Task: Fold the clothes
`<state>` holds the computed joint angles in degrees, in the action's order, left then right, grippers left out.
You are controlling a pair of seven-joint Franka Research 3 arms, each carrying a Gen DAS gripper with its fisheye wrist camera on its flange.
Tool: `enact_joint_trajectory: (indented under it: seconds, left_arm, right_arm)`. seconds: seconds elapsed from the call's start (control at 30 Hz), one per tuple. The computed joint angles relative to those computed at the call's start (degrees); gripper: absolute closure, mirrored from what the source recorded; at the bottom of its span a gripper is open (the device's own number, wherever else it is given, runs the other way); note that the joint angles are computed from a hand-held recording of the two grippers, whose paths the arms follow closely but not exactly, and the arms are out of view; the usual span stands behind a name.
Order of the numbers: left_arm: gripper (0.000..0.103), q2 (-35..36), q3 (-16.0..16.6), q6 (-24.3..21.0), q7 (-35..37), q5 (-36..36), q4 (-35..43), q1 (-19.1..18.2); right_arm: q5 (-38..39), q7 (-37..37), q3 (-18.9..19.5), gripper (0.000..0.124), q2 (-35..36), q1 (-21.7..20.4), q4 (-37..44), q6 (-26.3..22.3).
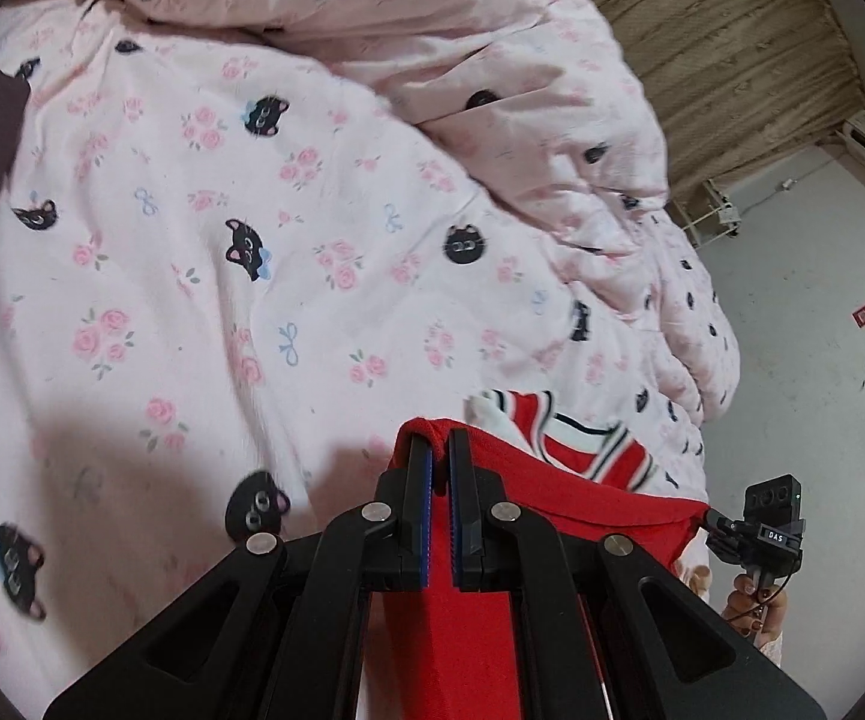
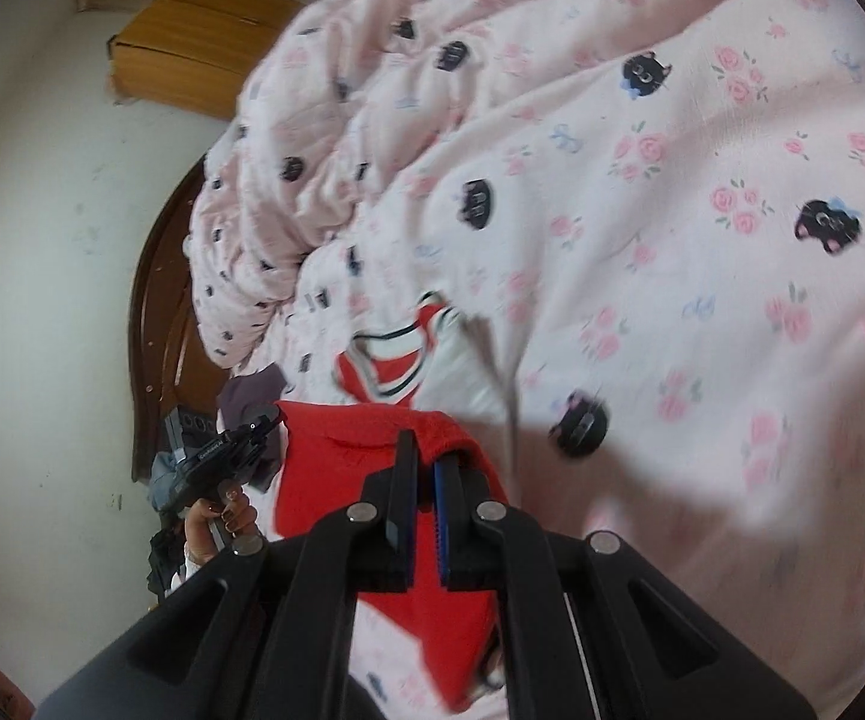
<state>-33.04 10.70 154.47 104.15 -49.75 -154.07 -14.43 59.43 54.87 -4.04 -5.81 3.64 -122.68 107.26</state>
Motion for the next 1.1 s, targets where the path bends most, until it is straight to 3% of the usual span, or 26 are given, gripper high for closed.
enact_joint_trajectory:
  seconds: [0.17,0.3,0.43,0.67,0.73,0.77,0.8,0.87,1.1]
  left_arm:
    - [0.1,5.1,0.5,1.0,2.7,-3.1,1.9,-0.8]
    - [0.1,8.3,-1.0,1.2,4.4,-5.8,2.8,0.5]
    - [0.099,9.1,-3.3,2.2,5.5,-6.1,3.1,2.3]
    - [0.098,8.5,-4.6,3.5,5.6,-5.6,3.0,3.1]
    - [0.098,7.4,-4.5,4.6,5.7,-5.5,2.5,2.8]
    - [0.095,7.0,-4.0,5.1,5.9,-6.1,2.5,2.2]
    - [0.091,6.6,-3.5,5.5,6.2,-6.8,2.5,1.7]
    - [0.056,5.7,-3.3,7.4,5.4,-6.9,2.1,1.5]
    - [0.054,1.9,0.0,14.1,5.5,-6.3,0.1,-2.8]
  right_arm:
    - [-0.7,0.9,0.8,0.119,5.1,0.0,2.8,1.5]
    - [-0.6,1.0,1.6,0.119,7.4,-0.2,3.3,2.8]
    - [0.1,-0.5,2.1,0.117,7.5,-0.4,2.4,5.1]
    - [-0.9,-2.1,2.8,0.117,5.7,0.5,1.0,10.0]
    - [-2.1,-2.1,3.0,0.111,4.7,1.2,0.7,11.7]
    - [-2.7,-2.0,3.1,0.099,4.2,1.5,0.6,12.5]
    - [-3.0,-1.8,3.1,0.076,3.8,1.8,0.3,13.4]
    - [-3.2,-1.7,3.1,0.047,2.5,2.3,-0.6,16.2]
    - [-6.1,-3.0,2.9,0.049,-1.6,3.9,-3.1,22.8]
